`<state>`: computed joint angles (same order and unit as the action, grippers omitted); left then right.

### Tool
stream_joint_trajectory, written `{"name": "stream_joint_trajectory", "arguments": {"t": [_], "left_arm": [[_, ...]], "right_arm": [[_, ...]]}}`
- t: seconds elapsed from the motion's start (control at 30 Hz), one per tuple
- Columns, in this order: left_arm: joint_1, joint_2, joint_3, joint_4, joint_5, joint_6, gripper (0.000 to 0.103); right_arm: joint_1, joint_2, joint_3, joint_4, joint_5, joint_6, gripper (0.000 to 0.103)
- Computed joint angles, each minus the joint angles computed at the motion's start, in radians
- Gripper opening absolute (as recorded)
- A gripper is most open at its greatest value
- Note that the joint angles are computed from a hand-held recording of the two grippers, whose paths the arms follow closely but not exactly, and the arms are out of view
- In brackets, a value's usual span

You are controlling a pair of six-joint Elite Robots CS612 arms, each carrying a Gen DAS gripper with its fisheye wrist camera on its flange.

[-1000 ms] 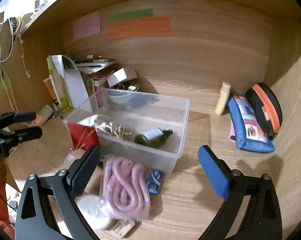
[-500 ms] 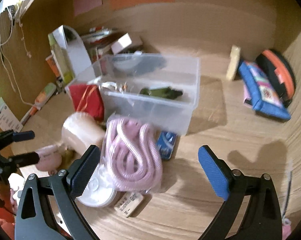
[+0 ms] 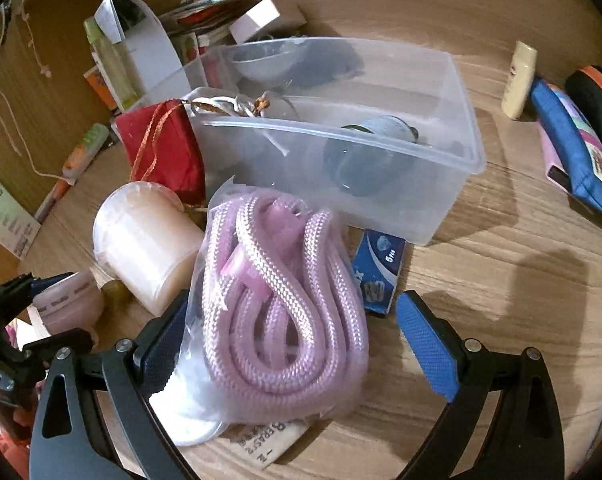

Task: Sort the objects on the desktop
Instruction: 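Grasp the pink round jar with the left gripper while the right grasps the bagged pink rope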

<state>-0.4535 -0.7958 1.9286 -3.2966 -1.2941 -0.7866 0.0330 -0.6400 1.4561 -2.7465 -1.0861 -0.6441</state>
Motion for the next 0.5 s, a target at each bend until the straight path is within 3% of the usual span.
{"name": "stream_joint_trajectory", "arguments": {"t": [0.17, 0.23, 0.27, 0.5], "left_arm": [[-0.003, 0.004, -0.007, 0.01, 0.029, 0.005, 0.077], [-0.003, 0.008, -0.01, 0.0, 0.03, 0.008, 0.07], [-0.003, 0.009, -0.011, -0.004, 0.031, 0.008, 0.066], [-0.002, 0.006, -0.007, 0.003, 0.06, 0.003, 0.066]], "right_arm": [[0.008, 0.003, -0.001, -0.022, -0.027, -0.017, 0.088], [0.01, 0.004, 0.003, -0.035, -0.024, -0.033, 0.081], [0.01, 0.001, 0.007, -0.033, -0.015, -0.052, 0.07], [0.008, -0.002, 0.019, -0.066, -0.013, -0.048, 0.055]]}}
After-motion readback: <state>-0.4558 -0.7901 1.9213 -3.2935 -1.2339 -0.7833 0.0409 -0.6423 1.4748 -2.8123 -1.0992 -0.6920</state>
